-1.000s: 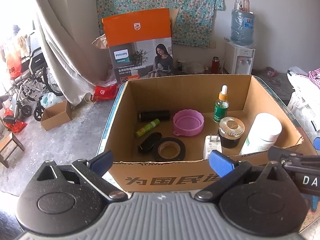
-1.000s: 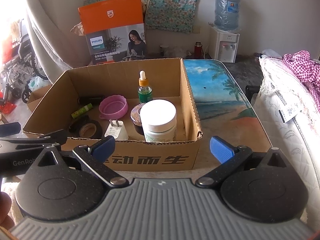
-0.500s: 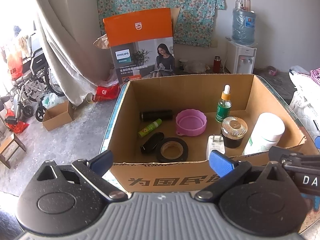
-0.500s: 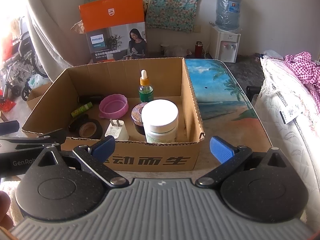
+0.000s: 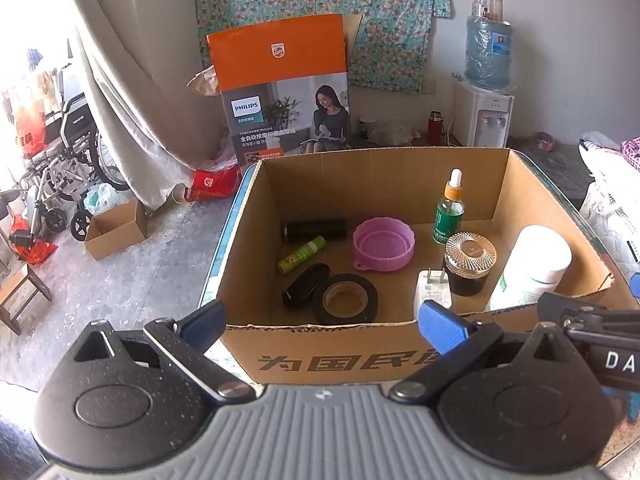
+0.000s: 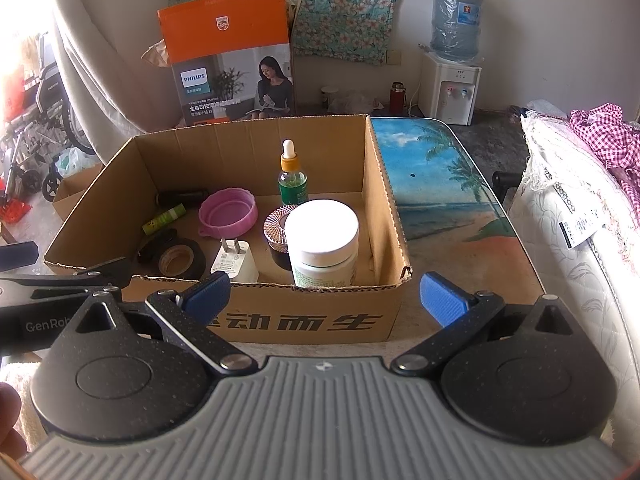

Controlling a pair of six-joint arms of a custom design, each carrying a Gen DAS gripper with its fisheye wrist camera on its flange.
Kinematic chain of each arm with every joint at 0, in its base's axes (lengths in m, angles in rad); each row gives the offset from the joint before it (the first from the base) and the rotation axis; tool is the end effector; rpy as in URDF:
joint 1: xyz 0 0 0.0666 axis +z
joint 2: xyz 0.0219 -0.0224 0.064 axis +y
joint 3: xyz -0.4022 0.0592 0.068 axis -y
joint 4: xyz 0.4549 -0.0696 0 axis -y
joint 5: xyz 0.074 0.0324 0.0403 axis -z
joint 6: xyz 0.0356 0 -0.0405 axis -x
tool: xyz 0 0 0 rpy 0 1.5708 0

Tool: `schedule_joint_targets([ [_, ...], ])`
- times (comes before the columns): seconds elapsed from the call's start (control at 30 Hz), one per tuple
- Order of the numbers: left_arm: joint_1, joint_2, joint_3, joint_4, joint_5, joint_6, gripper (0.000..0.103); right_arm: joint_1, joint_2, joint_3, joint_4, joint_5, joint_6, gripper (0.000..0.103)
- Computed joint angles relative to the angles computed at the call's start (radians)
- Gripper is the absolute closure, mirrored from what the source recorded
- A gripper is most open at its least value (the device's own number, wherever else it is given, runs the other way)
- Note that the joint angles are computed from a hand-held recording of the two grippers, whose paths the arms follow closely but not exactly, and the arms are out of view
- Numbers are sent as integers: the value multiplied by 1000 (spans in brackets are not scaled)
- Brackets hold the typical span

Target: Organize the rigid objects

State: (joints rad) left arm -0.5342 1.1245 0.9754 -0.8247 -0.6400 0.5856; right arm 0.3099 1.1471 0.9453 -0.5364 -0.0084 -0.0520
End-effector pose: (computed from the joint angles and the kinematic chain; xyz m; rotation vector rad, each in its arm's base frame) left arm 0.3695 -0.1944 0.3703 -0.2934 2.2924 0.2699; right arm 0.4240 0.1357 0.3601 -0.3022 2.2970 0.1939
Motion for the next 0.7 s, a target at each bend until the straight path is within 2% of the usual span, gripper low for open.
schedule_joint_targets([
  [0.7, -5, 5, 1, -7, 6, 14, 0, 2, 5, 1, 0, 1, -4, 1],
])
